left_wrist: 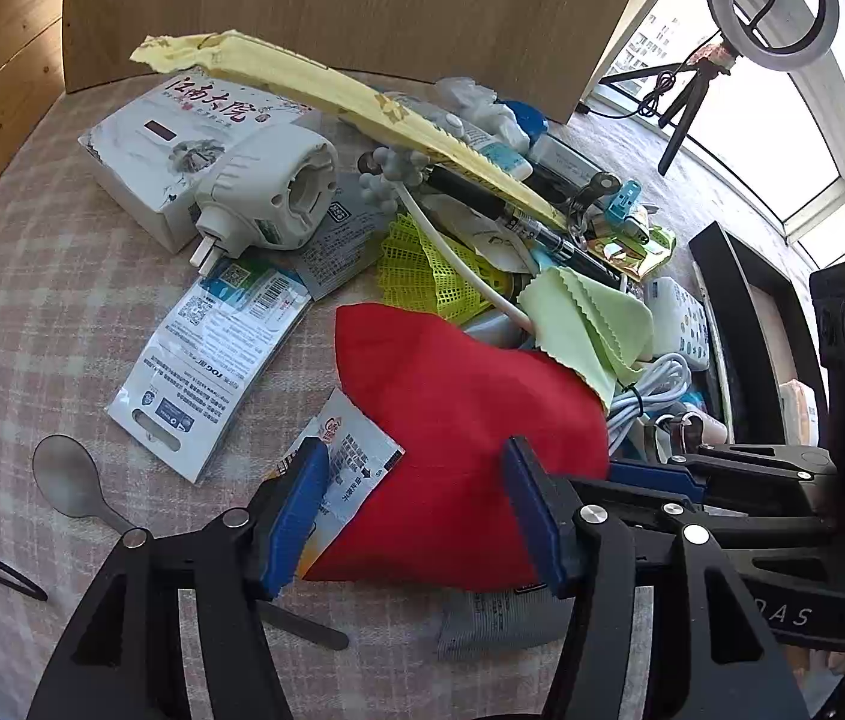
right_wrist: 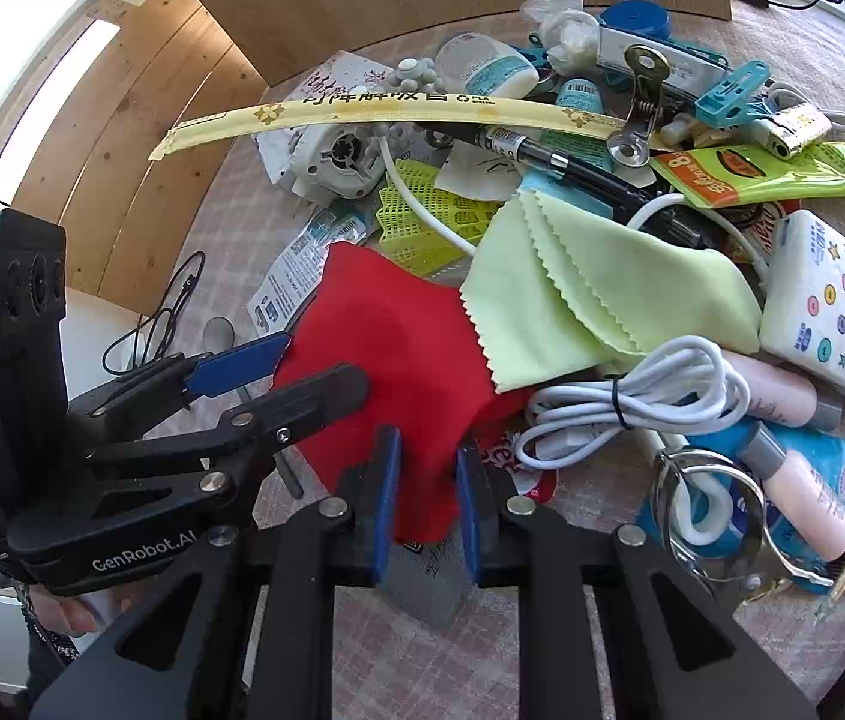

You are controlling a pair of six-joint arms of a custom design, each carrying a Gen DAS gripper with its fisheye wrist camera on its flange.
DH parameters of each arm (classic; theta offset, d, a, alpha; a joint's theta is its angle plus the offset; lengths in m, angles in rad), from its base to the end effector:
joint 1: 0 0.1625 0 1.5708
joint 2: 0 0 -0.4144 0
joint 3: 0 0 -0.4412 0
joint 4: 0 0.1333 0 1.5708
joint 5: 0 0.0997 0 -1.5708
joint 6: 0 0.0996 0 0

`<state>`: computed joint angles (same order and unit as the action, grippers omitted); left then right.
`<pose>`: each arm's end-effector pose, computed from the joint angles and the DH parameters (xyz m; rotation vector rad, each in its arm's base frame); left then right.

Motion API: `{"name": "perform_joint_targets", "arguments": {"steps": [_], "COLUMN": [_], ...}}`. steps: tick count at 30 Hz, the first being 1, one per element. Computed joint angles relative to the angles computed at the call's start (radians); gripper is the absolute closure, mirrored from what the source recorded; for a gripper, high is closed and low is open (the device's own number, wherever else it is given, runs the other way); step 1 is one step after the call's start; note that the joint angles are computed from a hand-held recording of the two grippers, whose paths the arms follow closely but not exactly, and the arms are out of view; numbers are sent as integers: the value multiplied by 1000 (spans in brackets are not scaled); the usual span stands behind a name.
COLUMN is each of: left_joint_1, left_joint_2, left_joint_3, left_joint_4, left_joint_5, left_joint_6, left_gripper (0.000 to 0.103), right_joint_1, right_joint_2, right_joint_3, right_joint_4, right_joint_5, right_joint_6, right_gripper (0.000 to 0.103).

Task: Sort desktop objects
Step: 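Grasp the red fabric pouch with the left gripper and lift it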

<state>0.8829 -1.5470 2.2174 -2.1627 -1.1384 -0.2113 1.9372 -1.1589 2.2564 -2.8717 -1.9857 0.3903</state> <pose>-0.1491 -0.4572 0.2047 0.6634 2.6318 -0.1631 0.2600 -0.4176 0.0804 -0.0933 -2.7901 0.4817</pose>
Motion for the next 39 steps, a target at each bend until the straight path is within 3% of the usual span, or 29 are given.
{"name": "perform_joint_targets", "arguments": {"steps": [3,5,7,16,20,23,26,28,30,34,39], "left_joint_1": [3,31,39,-8,-14,-33,-58,-69,-67,-50,-23], "left_joint_2": [11,19,10,-48,-60,-56,-107,-150,-172,-148,-105], "left_joint_3": [-2,-11,-8,6,9,14,41,55,58,59,54], "left_joint_4": [1,-5,-16,12,14,40,29,22,28,43,25], "left_joint_5": [35,-14,-61,-43,-32,51,100,80,11,-106,-79], "left_joint_6": [-21,-23,-14,-22,-9,-37,-54,-44,-15,25,2], "left_gripper": [21,23,39,53,54,49,49,49,49,49,49], "right_joint_1": [-18,-22,-20,14,35,47,32,18,9,5,8], "right_joint_2": [-12,-11,-5,-9,-3,16,8,-2,-7,-11,-5], "right_joint_3": [17,20,16,3,-9,-23,-8,3,10,16,12], "right_joint_4": [-18,-26,-31,-33,-25,-1,-2,-7,-12,-14,-5], "right_joint_5": [27,33,39,55,43,-8,-3,8,14,9,-10], "right_joint_6": [8,11,2,-25,-40,-30,-19,-15,-13,-11,-3], "right_gripper": [82,83,83,85,85,85,85,85,85,85,85]}}
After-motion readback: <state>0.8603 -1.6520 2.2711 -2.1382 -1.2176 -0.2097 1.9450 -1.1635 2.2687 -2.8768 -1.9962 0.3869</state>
